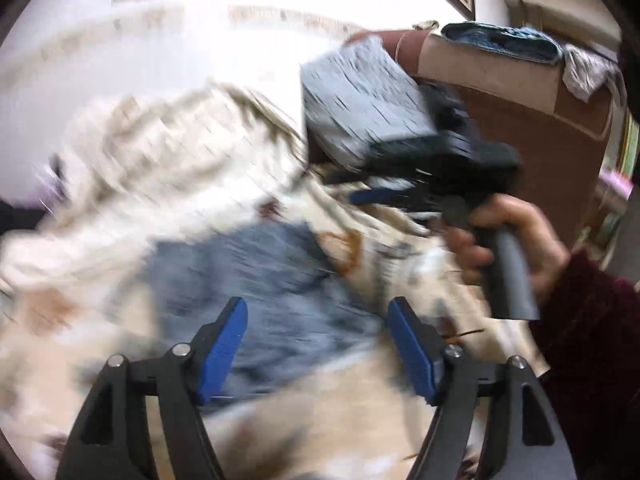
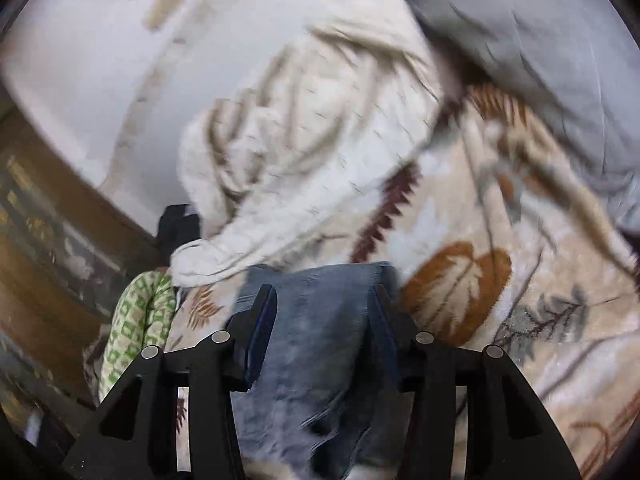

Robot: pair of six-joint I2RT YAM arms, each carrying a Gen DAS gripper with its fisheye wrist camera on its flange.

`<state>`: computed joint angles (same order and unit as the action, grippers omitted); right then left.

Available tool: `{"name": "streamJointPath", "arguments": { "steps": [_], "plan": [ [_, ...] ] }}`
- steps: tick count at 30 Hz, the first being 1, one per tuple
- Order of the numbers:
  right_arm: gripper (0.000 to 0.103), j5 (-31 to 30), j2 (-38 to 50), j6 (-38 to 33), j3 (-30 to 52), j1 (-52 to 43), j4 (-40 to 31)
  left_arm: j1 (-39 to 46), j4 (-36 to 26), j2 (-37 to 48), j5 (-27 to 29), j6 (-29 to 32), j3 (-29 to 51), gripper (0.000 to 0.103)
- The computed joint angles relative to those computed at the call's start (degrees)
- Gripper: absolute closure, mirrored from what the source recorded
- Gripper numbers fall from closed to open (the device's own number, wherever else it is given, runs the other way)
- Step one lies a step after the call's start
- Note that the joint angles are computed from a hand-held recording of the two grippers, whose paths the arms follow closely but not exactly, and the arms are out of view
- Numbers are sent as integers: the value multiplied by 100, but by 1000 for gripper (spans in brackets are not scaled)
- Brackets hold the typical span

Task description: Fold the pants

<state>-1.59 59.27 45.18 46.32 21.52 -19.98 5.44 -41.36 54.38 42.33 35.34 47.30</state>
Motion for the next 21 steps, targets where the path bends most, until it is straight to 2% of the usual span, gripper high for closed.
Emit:
{"name": "streamJointPath", "arguments": {
  "steps": [1,3,5,8,12,16,19,21],
  "plan": [
    [56,334,-91,14,31,379,-23,254,215,-56,-158,153,8,21],
    [56,788,-16,135,127,1046,50,432,833,71,-669,92,-28,21],
    [56,1086,295,214,229,1617,287,447,1285,601,-1270,-334,175,21],
    [56,1411,886,31,423,2117,541,622,1841,1398,-1240,-1215,416,21],
    [57,1141,1618,40,500,2075,768,120,2585,2078,-2185,-1728,318,21],
    [58,1079,2342,401,618,1880,429,-226,2753,2229,-2776,-1703,15,20],
    [58,680,2524,546,270,1664,862,-673,3009,2238,-3488,-1651,-351,19],
    [58,704,2455,637,40,1677,1136,-938,3368,2370,-3934,-1684,-597,19]
  ]
}}
